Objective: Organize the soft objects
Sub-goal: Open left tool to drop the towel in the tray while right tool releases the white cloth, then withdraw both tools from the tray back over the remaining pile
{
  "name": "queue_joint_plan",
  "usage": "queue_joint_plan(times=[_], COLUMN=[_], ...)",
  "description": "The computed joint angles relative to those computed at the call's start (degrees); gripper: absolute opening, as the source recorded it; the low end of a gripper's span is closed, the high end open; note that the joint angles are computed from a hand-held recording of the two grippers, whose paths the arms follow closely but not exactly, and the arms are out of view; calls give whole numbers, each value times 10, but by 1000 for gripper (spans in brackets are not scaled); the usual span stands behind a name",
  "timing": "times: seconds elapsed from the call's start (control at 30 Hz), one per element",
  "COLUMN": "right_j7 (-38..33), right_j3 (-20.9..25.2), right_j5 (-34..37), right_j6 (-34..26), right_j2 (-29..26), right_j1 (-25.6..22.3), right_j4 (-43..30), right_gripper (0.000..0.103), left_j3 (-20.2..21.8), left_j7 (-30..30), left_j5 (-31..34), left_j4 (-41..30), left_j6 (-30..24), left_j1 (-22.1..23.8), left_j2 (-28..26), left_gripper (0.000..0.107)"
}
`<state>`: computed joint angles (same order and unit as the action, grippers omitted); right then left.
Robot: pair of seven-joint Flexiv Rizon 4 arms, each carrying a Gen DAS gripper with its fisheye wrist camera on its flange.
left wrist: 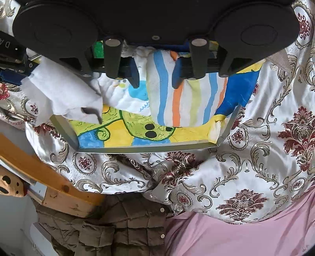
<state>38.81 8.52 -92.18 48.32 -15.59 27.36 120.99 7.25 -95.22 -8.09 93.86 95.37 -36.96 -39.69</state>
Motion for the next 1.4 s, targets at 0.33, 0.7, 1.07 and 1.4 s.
queue_joint_plan(times=[0.33, 0.7, 1.07, 1.4], right_j7=[-14, -33, -36, -52], right_j3=[22, 48, 84, 118], right_j5=[30, 65, 112, 162], right_j6=[-47, -106, -139, -255], right_j2=[45, 82, 114, 113], right_j1=[15, 37, 72, 146], right_j4=[28, 44, 52, 15], right_gripper=[68, 100, 102, 102], left_j3=[38, 49, 18, -26], left_j7=[-22, 4, 62, 121], left_j5=[-22, -49, -114, -185], left_j4=[39, 96, 209, 303], left_j6=[40, 89, 212, 288], left_j1=[-34, -57, -56, -49], left_j2=[27, 64, 123, 181], left_gripper=[68, 80, 101, 102])
